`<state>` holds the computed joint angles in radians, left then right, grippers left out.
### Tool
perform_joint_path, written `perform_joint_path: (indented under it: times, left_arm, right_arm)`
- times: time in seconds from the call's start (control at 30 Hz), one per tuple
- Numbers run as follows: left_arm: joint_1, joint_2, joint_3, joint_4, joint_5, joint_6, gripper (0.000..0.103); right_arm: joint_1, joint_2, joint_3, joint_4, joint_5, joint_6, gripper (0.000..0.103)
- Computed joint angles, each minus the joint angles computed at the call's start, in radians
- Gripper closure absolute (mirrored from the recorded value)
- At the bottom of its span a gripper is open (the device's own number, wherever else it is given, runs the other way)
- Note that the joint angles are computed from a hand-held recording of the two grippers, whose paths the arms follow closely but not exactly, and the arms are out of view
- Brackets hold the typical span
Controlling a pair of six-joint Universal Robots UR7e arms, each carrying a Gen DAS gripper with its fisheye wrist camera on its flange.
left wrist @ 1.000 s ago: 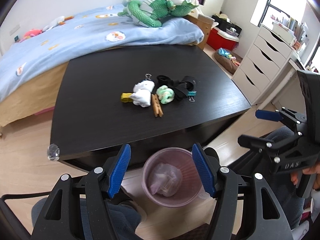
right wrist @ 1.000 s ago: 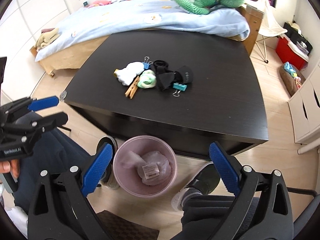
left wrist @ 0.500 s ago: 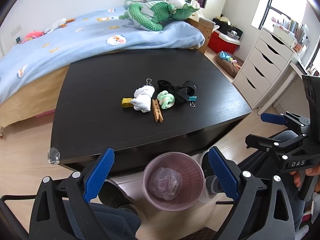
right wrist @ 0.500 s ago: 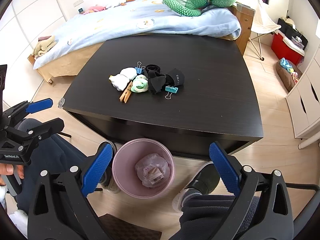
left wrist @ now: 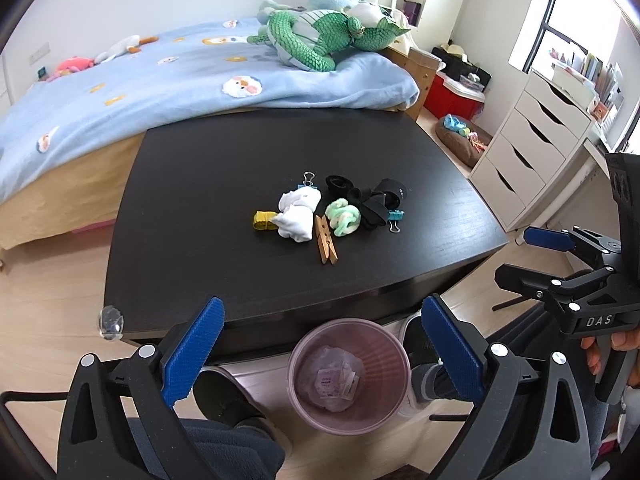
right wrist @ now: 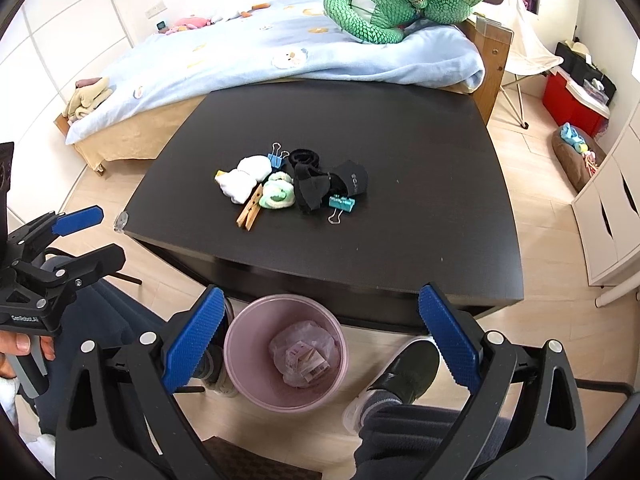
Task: Collect trash
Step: 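Move the right tool back over the table toward the black cloth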
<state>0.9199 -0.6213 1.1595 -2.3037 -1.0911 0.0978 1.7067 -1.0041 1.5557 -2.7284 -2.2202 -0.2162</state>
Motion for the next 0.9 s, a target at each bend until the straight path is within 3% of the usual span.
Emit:
perform_joint_path:
  times: [0.53, 0.9]
  left_arm:
    - [0.023, 0.072, -0.136, 0.055, -0.019, -0.011, 0.008]
    - [0.034, 0.129, -0.234, 0.102, -0.016, -0.007, 0.008]
  right_arm:
    - [-0.048, 0.132, -0.268, 0.111, 0.022, -0.128, 0.007]
    - [-0.101, 0.257, -0.488, 0.296, 0.041, -0.211, 0.007]
